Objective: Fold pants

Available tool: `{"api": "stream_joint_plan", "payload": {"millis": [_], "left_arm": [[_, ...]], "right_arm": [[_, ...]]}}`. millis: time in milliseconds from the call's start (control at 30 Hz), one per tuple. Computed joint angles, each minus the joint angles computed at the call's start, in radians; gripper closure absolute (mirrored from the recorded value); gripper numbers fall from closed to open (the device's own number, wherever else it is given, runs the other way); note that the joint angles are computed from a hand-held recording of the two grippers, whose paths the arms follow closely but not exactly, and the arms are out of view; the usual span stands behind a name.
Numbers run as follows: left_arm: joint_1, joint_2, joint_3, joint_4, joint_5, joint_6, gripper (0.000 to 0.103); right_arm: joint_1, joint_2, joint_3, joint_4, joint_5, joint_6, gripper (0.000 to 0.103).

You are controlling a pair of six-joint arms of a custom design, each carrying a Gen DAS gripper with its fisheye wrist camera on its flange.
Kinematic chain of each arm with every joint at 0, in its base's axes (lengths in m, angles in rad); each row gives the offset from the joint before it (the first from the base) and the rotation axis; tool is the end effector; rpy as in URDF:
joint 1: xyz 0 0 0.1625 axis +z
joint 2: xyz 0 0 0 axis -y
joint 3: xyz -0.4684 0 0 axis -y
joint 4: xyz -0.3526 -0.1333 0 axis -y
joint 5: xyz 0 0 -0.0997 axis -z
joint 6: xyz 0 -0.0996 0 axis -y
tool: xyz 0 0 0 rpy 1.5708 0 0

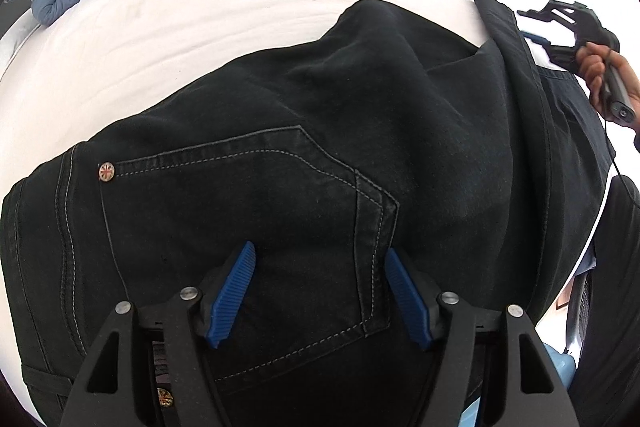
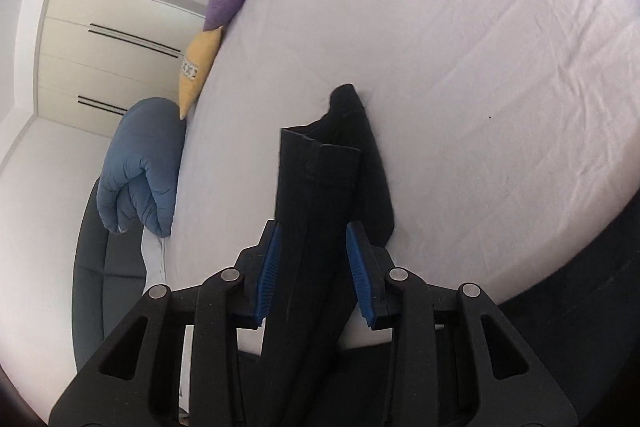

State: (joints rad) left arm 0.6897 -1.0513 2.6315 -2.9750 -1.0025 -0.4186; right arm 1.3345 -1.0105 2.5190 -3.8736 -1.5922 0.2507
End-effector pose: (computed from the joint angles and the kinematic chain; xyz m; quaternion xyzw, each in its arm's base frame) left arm -0.1223 -0.3431 0.1164 0.2431 0.9251 -0.1018 0.2734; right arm 0.0311 -0.4310 0.2087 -0.2263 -0.8939 0.3868 0.0071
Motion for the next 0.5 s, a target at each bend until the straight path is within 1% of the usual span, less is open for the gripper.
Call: {"api": "stream_joint_plan", "payload": {"millis": [67,100,200,267,300,333,400,433,500], "left_arm": [[0.003,0.001,0.003,-0.013,-0.004,0.003,0.034],[0.005,-0.001,0.006,-0.019,-0.006,0.007,0.034],[0.009,-0.052,0.026,0.003,-0.004,0.014,0.034],[0.007,-0.055,0.029,0.004,-0.002,0.012,0.034],[0.006,-0.057,0.031,0.003,-0.002,0.012,0.034],[0.005,-0.059,0.033,0.002,-0.001,0.010,0.034],[0.001,-0.057,0.034,0.000,0.001,0.004,0.034],[0.000,-0.056,0.036,-0.002,0.002,0.003,0.034],[-0.004,-0.055,0.037,-0.001,0.004,-0.001,0.034]], "right_arm": [[-0.030,0.013,-0.024,0.037,0.013,0.031,0.071],[-0.040,0.022,-0.030,0.036,0.024,0.035,0.071],[-0.067,0.046,-0.049,0.010,0.075,0.043,0.071],[-0.082,0.056,-0.063,0.009,0.115,0.037,0.071],[-0.083,0.062,-0.065,0.003,0.128,0.033,0.075],[-0.085,0.059,-0.073,0.013,0.139,0.018,0.089],[-0.064,0.065,-0.062,0.001,0.117,0.003,0.097],[-0.056,0.067,-0.062,-0.002,0.108,-0.010,0.100],[-0.032,0.071,-0.056,-0.034,0.077,-0.035,0.100]]}}
